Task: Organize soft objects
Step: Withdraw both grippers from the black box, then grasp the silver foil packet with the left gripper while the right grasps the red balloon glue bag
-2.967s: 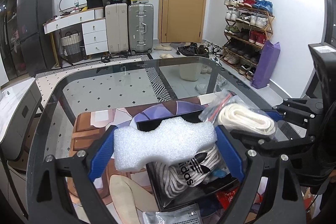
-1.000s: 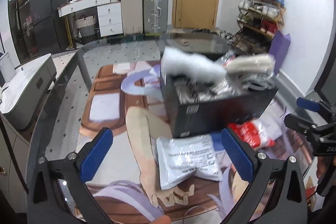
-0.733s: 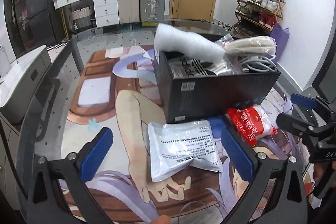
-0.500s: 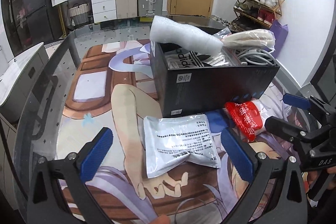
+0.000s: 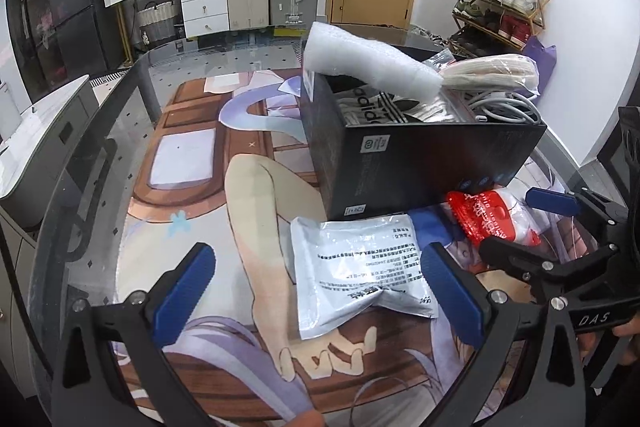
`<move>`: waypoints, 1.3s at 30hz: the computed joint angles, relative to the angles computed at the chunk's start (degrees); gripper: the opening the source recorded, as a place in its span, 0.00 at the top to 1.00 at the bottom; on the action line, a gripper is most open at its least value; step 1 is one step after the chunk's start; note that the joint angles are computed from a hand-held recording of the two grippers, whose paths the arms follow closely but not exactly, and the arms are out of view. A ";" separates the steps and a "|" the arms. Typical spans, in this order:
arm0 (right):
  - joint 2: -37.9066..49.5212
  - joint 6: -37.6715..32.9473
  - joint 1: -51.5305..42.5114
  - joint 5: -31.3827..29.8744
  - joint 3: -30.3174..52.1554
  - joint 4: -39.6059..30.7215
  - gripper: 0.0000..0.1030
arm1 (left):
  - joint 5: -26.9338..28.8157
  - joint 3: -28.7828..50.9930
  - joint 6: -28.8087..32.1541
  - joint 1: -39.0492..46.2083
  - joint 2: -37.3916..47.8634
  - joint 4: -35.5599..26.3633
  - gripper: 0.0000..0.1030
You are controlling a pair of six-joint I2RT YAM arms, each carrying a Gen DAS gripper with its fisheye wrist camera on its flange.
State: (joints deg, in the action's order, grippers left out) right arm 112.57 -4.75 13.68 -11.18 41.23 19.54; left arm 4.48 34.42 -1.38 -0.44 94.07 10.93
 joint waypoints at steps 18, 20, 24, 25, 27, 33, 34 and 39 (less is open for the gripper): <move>-1.22 -3.18 -4.19 2.30 -2.67 1.28 0.01 | -2.08 3.48 0.46 -3.74 4.33 -3.25 0.00; -1.06 -3.22 -3.38 3.62 -3.00 1.86 0.01 | -4.31 3.84 0.45 -4.72 4.85 -3.47 0.00; -0.25 -4.15 -2.59 4.24 -3.43 3.23 0.01 | -4.50 3.27 0.14 -4.82 4.86 -2.45 0.00; -0.30 -4.29 -2.22 4.70 -3.51 3.30 0.01 | -4.52 3.16 0.10 -4.81 4.81 -2.32 0.00; -0.37 -4.34 -2.22 4.41 -3.04 2.44 0.01 | -4.53 2.95 0.10 -4.81 4.97 -1.92 0.00; 0.23 -4.43 -2.08 4.77 -1.28 0.73 0.01 | -4.77 3.03 -0.02 -5.06 5.17 -1.99 0.00; 0.40 -4.37 -1.95 4.85 -0.69 0.32 0.01 | -4.64 3.03 0.15 -4.98 5.14 -2.11 0.01; 1.14 -4.74 -2.44 4.08 -0.28 0.86 0.01 | -3.97 1.26 1.09 -5.28 3.36 -0.45 0.21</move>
State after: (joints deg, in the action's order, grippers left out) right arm 113.70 -9.49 11.24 -7.10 40.96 20.40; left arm 0.51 35.67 -0.29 -5.72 97.43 10.48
